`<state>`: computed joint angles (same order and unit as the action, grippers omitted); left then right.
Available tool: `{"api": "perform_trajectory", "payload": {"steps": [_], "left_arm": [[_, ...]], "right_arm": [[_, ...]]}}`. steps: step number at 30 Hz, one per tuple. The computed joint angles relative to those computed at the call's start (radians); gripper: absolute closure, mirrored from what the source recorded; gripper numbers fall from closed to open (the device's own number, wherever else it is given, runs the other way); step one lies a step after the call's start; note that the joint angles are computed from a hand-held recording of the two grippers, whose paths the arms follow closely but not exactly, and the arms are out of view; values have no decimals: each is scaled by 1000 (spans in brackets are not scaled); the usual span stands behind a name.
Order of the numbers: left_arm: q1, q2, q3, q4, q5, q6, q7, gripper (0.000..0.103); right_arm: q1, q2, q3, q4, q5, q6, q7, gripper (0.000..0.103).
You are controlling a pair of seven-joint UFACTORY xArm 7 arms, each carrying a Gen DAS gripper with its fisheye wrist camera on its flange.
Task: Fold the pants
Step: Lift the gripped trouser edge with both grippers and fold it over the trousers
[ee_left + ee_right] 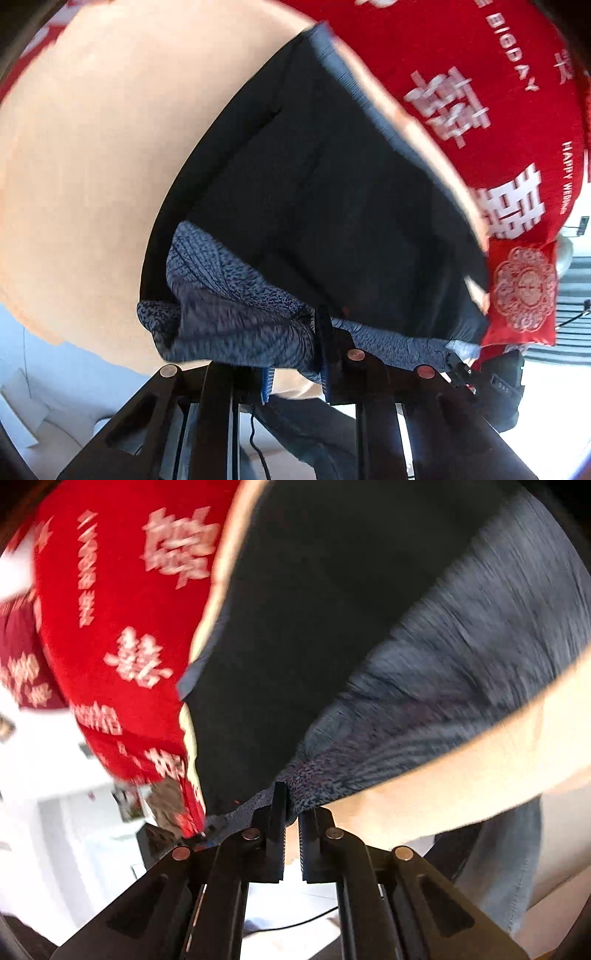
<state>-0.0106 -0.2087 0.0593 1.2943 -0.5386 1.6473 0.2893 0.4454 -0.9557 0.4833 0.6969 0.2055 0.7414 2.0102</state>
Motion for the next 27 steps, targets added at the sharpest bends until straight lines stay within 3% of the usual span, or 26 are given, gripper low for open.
{"api": "perform_trajectory", "payload": {"steps": [5,10,14,19,22,27], "left_arm": [[-24,73,-27,158,-50,-19,-50,82],[-73,211,-92,335,-48,-143,-151,82],[-118,378,-144,495,12,-252,-221,82],[-183,599,-183,656,149,-358,-291,82],[-217,695,-183,698,228,-403,-340,82],[-222,728,-193,688,263,-469,-376,82]], "right_arm": [[28,87,-190,104,-21,61,-292,97],[22,132,-363,130,18,57,-592,97],[54,270,-575,191,77,87,-914,97],[73,463,-766,242,207,142,-1234,97],[62,544,-814,235,279,166,-1352,97],[19,555,-812,156,419,73,-1451,97]]}}
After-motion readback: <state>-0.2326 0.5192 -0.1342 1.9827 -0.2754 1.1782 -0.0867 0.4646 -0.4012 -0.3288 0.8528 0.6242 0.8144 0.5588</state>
